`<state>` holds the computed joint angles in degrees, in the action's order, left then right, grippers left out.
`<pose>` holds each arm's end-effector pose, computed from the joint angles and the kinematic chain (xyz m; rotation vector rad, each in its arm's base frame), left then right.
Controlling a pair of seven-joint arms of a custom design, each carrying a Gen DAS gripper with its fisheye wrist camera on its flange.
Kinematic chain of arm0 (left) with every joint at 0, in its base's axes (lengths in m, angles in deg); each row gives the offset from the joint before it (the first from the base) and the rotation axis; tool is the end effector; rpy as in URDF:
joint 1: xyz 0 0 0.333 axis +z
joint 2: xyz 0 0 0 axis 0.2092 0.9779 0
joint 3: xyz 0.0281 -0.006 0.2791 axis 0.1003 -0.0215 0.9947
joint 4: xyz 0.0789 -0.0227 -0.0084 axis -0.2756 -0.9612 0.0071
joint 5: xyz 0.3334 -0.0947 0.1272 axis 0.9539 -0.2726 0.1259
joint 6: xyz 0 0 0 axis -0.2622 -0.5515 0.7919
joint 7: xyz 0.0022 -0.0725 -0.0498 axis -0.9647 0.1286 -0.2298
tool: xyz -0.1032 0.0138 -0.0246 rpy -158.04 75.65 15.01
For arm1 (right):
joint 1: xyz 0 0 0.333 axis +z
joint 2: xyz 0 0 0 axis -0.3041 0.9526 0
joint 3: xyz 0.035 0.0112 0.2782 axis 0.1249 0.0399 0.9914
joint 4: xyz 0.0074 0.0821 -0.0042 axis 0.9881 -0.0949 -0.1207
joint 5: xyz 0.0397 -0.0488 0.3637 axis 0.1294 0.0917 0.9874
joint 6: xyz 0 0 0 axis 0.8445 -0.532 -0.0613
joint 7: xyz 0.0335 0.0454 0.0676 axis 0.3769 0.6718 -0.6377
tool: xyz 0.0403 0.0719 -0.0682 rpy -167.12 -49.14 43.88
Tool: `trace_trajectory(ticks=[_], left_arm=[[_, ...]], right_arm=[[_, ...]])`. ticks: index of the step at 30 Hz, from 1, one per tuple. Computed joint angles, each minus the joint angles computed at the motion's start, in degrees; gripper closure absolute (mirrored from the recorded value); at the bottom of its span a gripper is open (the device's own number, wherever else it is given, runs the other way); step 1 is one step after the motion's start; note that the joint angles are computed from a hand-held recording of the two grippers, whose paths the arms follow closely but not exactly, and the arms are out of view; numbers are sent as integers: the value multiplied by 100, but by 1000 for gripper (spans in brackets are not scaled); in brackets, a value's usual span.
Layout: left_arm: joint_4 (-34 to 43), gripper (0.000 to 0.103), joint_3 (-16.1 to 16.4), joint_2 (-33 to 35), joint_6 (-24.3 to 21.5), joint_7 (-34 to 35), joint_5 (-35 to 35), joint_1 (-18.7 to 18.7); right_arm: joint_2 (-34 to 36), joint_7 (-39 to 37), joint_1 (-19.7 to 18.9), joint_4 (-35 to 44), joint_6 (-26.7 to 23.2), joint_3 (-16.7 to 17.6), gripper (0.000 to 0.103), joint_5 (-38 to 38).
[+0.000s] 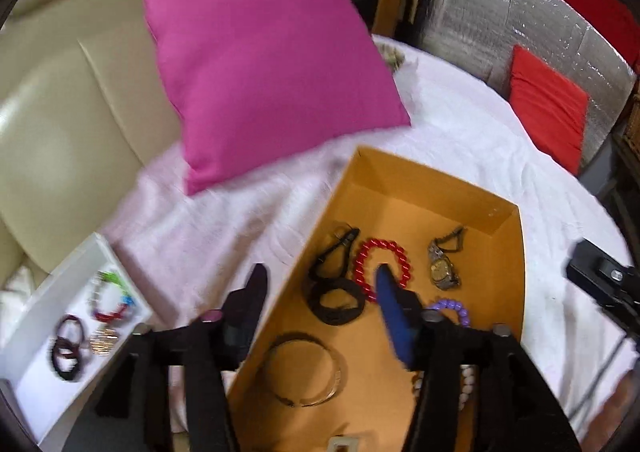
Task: Organize jewelry
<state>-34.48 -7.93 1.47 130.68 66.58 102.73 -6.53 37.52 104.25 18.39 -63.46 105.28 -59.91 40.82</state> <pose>0.5138 -0.2989 0.4356 -2.0505 1.4504 -0.6453 0.5862 0.4833 0.4224 -1.6421 1.4671 0.0261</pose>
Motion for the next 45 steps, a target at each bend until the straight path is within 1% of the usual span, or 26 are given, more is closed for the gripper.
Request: trace_trajectory(ticks=[2,3,5,7,8,10,13,16,20,22,23,25,26,28,30,33,34,36,39,42,45], left_arm=[[-61,34,-56,-163,-509,-385,435,-174],[-106,34,-110,-253,-689,-479,590,-233],[-229,34,-221,-460,-907,-593,764,-297],[-334,34,-326,-639,-1062,-619,863,-323],[-395,33,-398,-757,-1224,-607,899,-355],[-480,33,-518,-911,-1447,-568,947,-388],[-571,33,-708,-1139,-1952,-427,975,-463],[-746,33,-830,-1417,-2203,-398,958,-495],[-954,32,-1006,-1803,-2472,-350,902,-508],[-1007,32,-1106,-1947,-2639,-300,883,-522],[-1028,31,-1164,-2027,-2753,-284,872,-536],[-1038,23,-1272,-2140,-2970,-273,853,-561],[-1044,19,-1328,-2196,-3072,-291,854,-578],[-1099,17,-1435,-2392,-3249,-330,852,-631],[-1122,10,-1512,-2540,-3366,-342,812,-659],[-1035,4,-1736,-2617,-3774,-321,882,-688],[-987,3,-1806,-2617,-3925,-307,906,-709],[-955,3,-1879,-2680,-4091,-311,926,-776],[-914,3,-1926,-2766,-4222,-324,836,-853],[-853,3,-2008,-2806,-4415,-333,784,-902],[-783,2,-2086,-2839,-4623,-376,733,-949]], right_arm=[[-565,-103,39,-790,249,-55,56,-71],[-829,-147,40,-1152,375,-64,55,-90],[-1285,-199,89,-1754,601,-102,51,-161],[-1571,-188,169,-2130,775,-169,51,-255],[-1740,-187,207,-2350,876,-188,51,-298],[-2012,-264,179,-2705,1013,-94,51,-298],[-2325,-323,230,-3136,1232,-19,51,-304],[-2498,-302,346,-3376,1401,-47,51,-354],[-2722,-364,368,-3657,1565,94,51,-278],[-2841,-277,537,-3775,1613,-32,51,-362],[-2908,-162,695,-3839,1631,-184,51,-471],[-3040,59,958,-3975,1662,-423,51,-710],[-3128,180,1084,-4065,1673,-539,51,-852],[-3281,673,1544,-4202,1610,-1013,51,-1396],[-3420,1109,1805,-4333,1535,-1275,50,-1923],[-3632,2081,2328,-4489,1346,-1820,48,-3132],[-3697,2325,2416,-4526,1272,-1898,47,-3474],[-3846,2810,2528,-4628,1183,-1978,47,-4115],[-4032,3461,2543,-4745,1091,-1955,47,-4870],[-4228,4040,2453,-4892,1068,-1840,46,-5492],[-4397,4545,2326,-4959,864,-1653,46,-6090]])
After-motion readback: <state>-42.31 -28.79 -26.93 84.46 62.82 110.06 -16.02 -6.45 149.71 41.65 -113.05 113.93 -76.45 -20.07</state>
